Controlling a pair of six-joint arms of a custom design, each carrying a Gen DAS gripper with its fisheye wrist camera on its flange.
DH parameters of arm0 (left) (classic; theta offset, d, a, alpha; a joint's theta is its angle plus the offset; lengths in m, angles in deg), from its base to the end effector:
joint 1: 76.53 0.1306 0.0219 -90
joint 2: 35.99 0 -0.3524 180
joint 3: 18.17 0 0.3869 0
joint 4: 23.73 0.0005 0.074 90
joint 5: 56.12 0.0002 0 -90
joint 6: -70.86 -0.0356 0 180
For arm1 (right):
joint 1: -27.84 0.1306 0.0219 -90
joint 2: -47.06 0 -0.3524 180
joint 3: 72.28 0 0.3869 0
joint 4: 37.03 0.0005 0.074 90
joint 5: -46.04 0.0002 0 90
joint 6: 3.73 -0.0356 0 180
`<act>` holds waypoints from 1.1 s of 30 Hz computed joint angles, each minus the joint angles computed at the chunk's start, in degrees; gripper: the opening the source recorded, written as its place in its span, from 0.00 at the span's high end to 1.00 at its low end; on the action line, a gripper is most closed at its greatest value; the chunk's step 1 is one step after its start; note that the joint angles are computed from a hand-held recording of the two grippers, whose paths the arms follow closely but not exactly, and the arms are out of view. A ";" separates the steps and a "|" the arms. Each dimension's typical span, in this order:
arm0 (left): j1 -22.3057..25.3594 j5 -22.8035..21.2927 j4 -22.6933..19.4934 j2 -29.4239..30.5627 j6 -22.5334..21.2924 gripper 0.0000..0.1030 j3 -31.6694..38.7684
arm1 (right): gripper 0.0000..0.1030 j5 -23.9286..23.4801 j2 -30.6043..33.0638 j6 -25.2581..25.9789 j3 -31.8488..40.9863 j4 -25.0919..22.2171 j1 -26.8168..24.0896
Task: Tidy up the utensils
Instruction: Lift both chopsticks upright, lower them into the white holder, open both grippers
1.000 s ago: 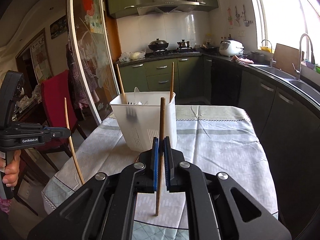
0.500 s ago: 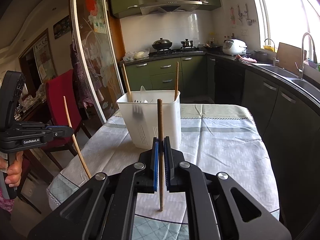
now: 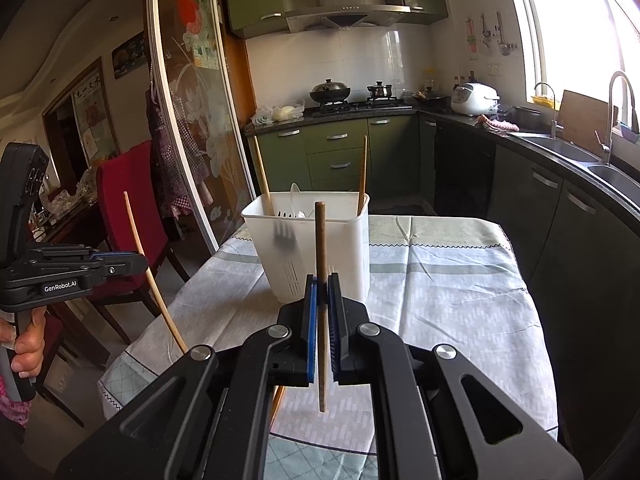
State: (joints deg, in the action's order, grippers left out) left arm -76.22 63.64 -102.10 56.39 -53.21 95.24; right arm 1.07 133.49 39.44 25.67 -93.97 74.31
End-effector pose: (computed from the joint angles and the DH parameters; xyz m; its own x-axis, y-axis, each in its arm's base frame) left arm 0.4542 -0.0157 0.5331 -0.5499 0.4834 -0.6811 0.6896 0.7228 -0.0438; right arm 0.3275 0.3075 0.4888 -0.4599 0.2643 -0.8477 0.2412 0.9560 0.1672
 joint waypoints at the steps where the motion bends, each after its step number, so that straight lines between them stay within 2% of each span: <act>1: 0.02 0.21 -0.18 0.13 0.05 0.95 0.45 | 0.94 0.15 0.02 0.33 0.20 0.11 0.07; 5: 0.01 1.66 -3.15 1.67 0.04 0.95 4.26 | 0.94 0.90 0.17 2.80 2.12 0.56 0.07; 8: -0.15 3.66 -6.32 3.92 0.55 0.95 10.05 | 0.94 2.55 0.31 6.06 4.75 1.49 0.03; 12: -0.67 7.01 -6.77 6.69 3.74 0.95 19.07 | 0.94 6.07 0.64 12.98 8.76 6.04 -0.28; 18: -2.15 10.60 0.97 11.01 15.13 0.95 30.22 | 0.94 8.91 2.08 24.75 12.82 18.16 -2.96; 21: -3.85 8.85 8.94 11.05 20.26 0.95 29.33 | 0.94 8.48 3.93 27.92 15.08 20.84 -5.36; 24: -6.37 5.47 12.69 12.02 21.64 0.95 27.47 | 0.94 7.08 5.86 28.66 16.37 21.51 -8.42; 28: -8.74 1.65 14.11 13.74 20.59 0.95 24.88 | 0.94 1.52 8.39 23.84 17.05 18.00 -12.85; 33: -10.45 -2.62 10.41 15.89 16.46 0.94 23.15 | 0.94 -4.17 10.98 18.83 16.80 12.69 -15.74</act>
State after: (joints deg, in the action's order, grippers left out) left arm -86.66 61.01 -91.69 72.28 -36.75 118.39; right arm -3.09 144.47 58.27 42.48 -81.28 58.58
